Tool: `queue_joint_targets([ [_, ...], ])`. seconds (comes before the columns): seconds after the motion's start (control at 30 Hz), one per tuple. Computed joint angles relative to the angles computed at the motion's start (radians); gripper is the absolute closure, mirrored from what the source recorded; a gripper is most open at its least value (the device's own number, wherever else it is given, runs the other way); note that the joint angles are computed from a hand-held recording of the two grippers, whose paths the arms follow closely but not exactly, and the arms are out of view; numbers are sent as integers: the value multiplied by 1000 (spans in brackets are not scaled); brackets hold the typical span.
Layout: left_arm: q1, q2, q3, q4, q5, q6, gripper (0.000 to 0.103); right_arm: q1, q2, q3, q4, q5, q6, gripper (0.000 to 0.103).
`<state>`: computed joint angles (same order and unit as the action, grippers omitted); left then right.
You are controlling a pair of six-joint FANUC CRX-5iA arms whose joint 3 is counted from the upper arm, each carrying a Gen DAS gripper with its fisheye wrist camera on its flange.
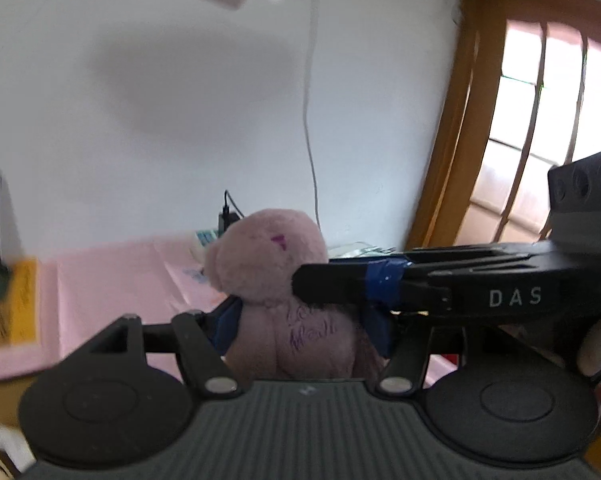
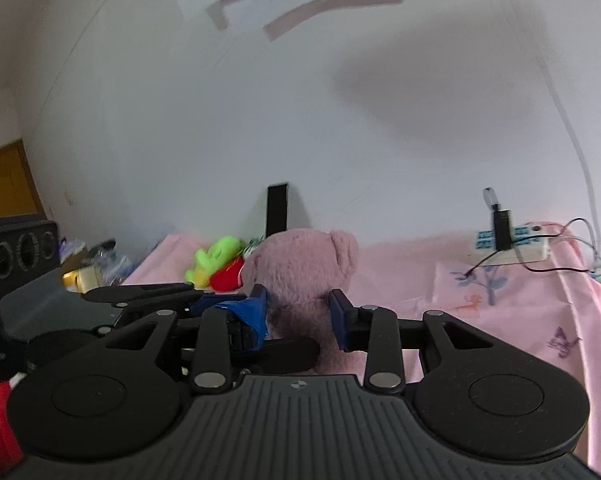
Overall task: Organize soft objects
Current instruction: 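Lift the pink teddy bear with the right gripper over the box, then lower the teddy bear into the box and open the right gripper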
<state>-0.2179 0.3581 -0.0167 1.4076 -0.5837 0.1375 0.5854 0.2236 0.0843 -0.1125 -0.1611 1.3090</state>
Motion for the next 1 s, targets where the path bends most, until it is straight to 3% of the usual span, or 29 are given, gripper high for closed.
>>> queue_joint_targets([
  [0.07,70,40,65,-66,-115,131,42,5,40,98,-26,-98,23,86],
  [0.13,114,68,103,-96,-178,204,42,14,96,212,-15,-216,1,86],
  [0.2,156,94,129,-107,-245,258,42,23,166,344,-5,-349,-16,86],
  [0.47,268,246,236,-98,-526,458,42,81,387,714,82,-709,-135,86],
  [0.67,303,374,364,-129,-667,553,42,112,512,882,149,-833,-215,86],
  [0.8,308,453,446,-131,-720,606,42,124,578,962,187,-893,-289,87],
  [0.93,315,500,515,-152,-747,649,42,136,642,1044,233,-933,-357,87],
  [1.0,317,503,552,-229,-727,682,42,140,689,1116,246,-971,-378,87],
])
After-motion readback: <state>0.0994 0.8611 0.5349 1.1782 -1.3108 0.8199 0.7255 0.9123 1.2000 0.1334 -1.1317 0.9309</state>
